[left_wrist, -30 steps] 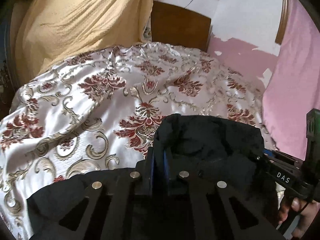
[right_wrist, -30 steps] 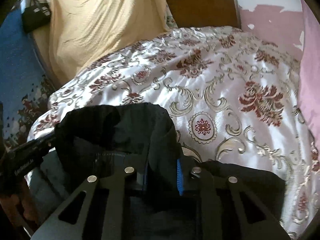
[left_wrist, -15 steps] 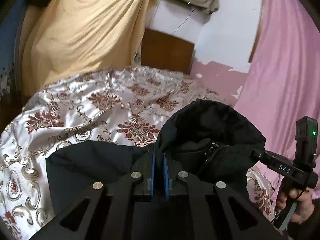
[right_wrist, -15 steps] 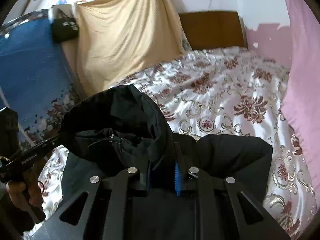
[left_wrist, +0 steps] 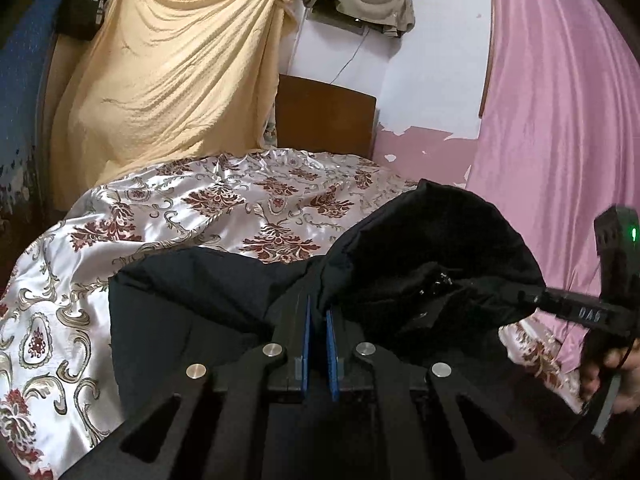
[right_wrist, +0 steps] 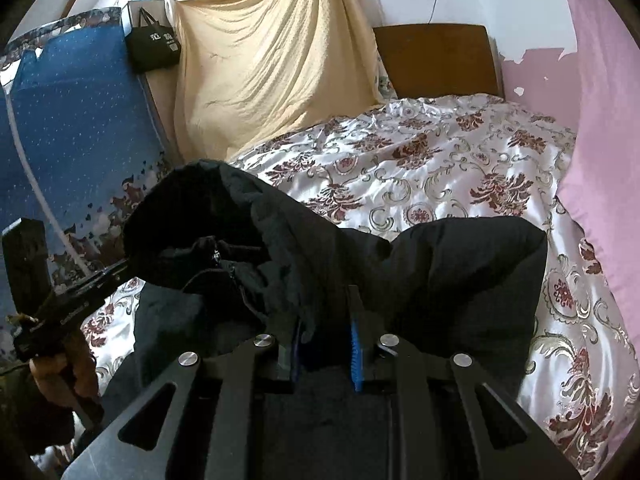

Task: Fold large clothes
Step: 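Lift the hem with both tools and fold it toward the collar, then lower the hem onto the collar and open both tools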

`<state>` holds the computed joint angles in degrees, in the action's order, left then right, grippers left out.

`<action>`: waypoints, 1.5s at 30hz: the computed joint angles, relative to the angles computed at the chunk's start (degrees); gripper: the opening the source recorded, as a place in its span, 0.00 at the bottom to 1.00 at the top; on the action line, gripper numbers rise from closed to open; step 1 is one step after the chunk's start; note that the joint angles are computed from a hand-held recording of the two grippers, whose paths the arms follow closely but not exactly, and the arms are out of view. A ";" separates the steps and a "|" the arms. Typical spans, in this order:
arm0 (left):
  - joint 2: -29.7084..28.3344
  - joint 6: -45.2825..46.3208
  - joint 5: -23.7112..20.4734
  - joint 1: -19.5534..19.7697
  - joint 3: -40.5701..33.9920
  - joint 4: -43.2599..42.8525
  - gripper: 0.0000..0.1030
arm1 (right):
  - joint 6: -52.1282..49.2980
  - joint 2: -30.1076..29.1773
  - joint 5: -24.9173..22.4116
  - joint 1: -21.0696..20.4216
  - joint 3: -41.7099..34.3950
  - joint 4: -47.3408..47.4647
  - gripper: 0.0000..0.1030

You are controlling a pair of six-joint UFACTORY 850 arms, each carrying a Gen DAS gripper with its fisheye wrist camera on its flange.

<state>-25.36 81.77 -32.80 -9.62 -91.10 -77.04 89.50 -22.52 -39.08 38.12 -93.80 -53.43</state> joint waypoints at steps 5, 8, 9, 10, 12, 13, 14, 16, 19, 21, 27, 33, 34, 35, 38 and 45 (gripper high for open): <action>-0.01 0.00 -0.18 0.24 0.47 0.43 0.07 | -2.20 1.51 -0.94 0.49 0.45 2.60 0.20; -0.06 0.46 -0.40 0.16 0.58 0.91 0.07 | -1.24 2.94 -1.73 1.07 1.31 1.08 0.31; 0.00 0.75 -0.33 0.07 0.75 1.12 0.07 | -0.42 3.41 -2.10 1.21 1.39 -0.01 0.38; 0.01 1.03 -0.17 -0.04 0.84 1.26 0.07 | 0.73 3.93 -2.21 1.24 1.45 -1.48 0.39; 0.18 1.34 0.13 -0.20 1.34 1.67 0.07 | 2.05 4.47 -1.64 1.01 1.14 -3.18 0.40; 0.11 1.21 0.11 -0.22 1.34 1.99 0.07 | 3.04 4.66 -1.34 0.88 0.96 -4.11 0.40; 0.03 1.06 0.14 -0.27 1.34 2.38 0.07 | 4.89 4.87 -0.76 0.59 0.68 -5.60 0.40; -0.25 0.77 0.19 -0.34 1.21 3.24 0.07 | 6.61 4.31 0.11 0.02 -0.51 -6.37 0.40; -0.14 0.99 0.22 -0.40 1.67 3.85 0.07 | 3.03 0.48 4.24 -3.38 -5.38 1.00 0.40; 0.11 1.85 0.30 -0.48 2.19 4.23 0.07 | -2.37 -2.67 4.90 -5.22 -8.62 7.89 0.40; -1.28 -6.05 -4.37 0.33 -0.80 12.09 0.11 | -23.05 -9.81 2.00 -6.87 -14.92 26.83 0.40; -0.87 -12.49 -9.97 2.98 -1.62 15.12 0.13 | -27.17 -11.74 -3.42 -4.83 -14.32 24.48 0.40; -0.37 -12.22 -10.48 3.57 -1.23 14.43 0.15 | -26.96 -11.69 -3.44 -4.80 -13.72 23.99 0.40; 0.07 -11.49 -10.84 4.12 -0.86 12.83 0.17 | -26.24 -11.54 -3.29 -4.66 -12.85 23.15 0.40; 0.17 -12.15 -8.18 3.43 -2.17 11.22 0.35 | -23.31 -10.75 -1.87 -4.58 -10.42 20.50 0.40; -14.43 -35.11 -14.57 -3.12 -23.34 32.94 0.35 | -22.17 -12.98 -4.17 -3.92 -11.91 16.48 0.40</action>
<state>-39.79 46.66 -47.38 -12.74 -114.43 -44.10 67.33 -35.50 -43.25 34.19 -105.72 -36.94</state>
